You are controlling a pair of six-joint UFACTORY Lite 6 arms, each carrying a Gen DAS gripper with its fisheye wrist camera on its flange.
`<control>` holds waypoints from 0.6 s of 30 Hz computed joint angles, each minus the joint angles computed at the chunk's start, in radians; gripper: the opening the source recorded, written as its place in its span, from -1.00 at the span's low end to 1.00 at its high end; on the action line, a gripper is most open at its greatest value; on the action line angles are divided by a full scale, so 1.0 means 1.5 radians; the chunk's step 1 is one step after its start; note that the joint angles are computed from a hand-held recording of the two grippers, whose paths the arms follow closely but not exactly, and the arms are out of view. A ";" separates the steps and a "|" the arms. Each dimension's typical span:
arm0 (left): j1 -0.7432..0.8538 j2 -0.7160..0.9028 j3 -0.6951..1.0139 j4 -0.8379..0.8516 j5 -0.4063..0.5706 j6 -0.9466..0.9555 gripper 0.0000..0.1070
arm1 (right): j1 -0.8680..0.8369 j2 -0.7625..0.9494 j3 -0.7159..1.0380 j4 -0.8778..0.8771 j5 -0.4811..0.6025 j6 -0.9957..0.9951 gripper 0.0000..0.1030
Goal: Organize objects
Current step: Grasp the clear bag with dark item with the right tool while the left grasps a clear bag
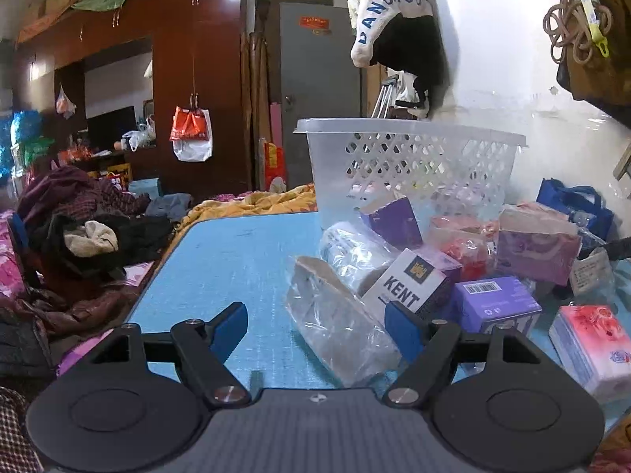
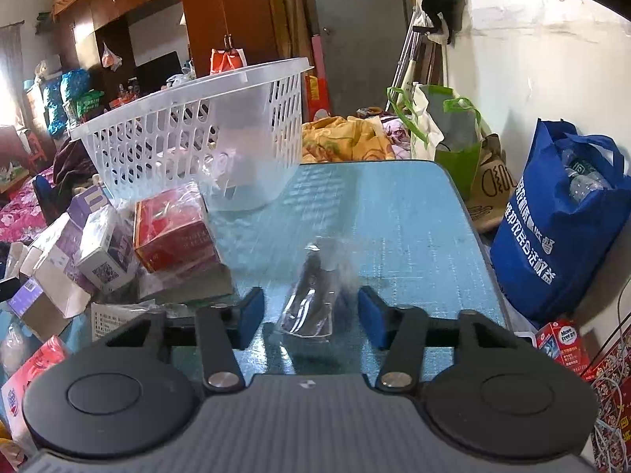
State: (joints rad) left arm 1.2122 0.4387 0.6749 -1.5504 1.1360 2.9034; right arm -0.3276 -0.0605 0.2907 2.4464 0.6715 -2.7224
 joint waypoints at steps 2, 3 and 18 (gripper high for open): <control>-0.004 0.003 0.007 0.006 -0.002 -0.017 0.39 | -0.004 0.004 -0.001 -0.004 0.007 -0.002 -0.17; -0.006 0.003 0.007 0.007 -0.003 -0.021 0.27 | -0.005 0.005 0.000 -0.009 0.007 0.001 -0.18; -0.038 0.015 -0.004 -0.027 -0.032 0.012 -0.25 | -0.009 0.008 -0.001 -0.026 0.015 0.002 -0.28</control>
State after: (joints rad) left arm 1.1555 0.4609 0.6690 -1.5912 1.0888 2.9212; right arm -0.3417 -0.0493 0.2899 2.4080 0.6943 -2.7199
